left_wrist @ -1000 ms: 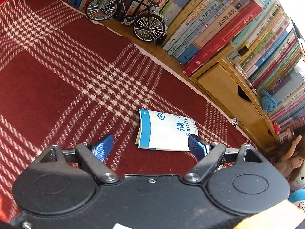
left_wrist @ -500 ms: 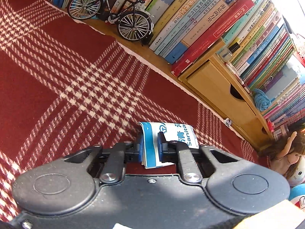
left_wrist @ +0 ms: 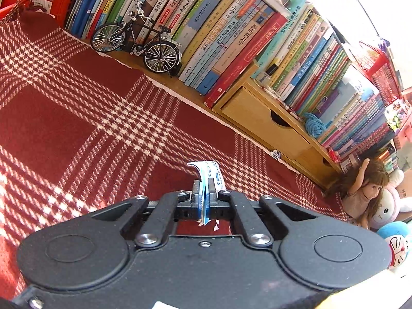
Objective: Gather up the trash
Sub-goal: 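Grasp the white-blue Sanita tissue pack with the left tool while the right tool grasps the white packet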
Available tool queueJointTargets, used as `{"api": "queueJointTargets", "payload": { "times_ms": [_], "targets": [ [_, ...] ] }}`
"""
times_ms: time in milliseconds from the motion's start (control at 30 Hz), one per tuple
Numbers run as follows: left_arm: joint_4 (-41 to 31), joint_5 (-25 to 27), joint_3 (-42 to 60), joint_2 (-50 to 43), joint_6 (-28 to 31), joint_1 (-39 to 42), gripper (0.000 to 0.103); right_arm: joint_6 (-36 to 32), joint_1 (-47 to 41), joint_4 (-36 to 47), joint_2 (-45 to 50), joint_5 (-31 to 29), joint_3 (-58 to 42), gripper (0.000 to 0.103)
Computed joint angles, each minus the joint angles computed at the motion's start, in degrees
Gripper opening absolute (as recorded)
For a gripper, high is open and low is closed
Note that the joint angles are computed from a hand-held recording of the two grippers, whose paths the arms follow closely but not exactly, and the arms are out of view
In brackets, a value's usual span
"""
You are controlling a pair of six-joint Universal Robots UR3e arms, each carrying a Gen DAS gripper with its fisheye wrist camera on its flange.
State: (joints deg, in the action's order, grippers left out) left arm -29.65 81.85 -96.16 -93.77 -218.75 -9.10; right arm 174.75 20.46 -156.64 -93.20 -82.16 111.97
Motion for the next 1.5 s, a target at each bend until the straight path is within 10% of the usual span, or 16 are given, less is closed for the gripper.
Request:
{"api": "queueJointTargets", "payload": {
  "times_ms": [467,600,800,1033,1100,1500],
  "targets": [
    [-14.8,-9.8,-26.3,41.1,1.7,-2.3,0.000,1.4,2.3,14.7,-31.7,-1.2,15.6,0.051],
    [-21.6,-4.2,-29.9,51.1,0.4,-9.9,0.001,3.2,3.1,18.4,-39.7,-1.5,19.5,0.051],
    [-25.1,25.1,-24.2,39.4,-8.5,-39.9,0.016,6.0,5.8,23.5,-48.5,-3.7,23.9,0.053],
    [-30.9,47.1,-16.9,26.6,-12.3,-56.7,0.065,12.5,21.1,17.1,-44.7,-18.5,26.4,0.065],
    [-25.9,48.1,-18.7,25.7,-7.3,-56.2,0.084,14.0,24.8,14.4,-42.2,-22.3,27.1,0.068],
    [-7.2,39.3,-26.5,20.7,4.4,-44.5,0.084,14.2,29.6,-5.9,-35.0,-29.2,35.6,0.079]
  ]
}}
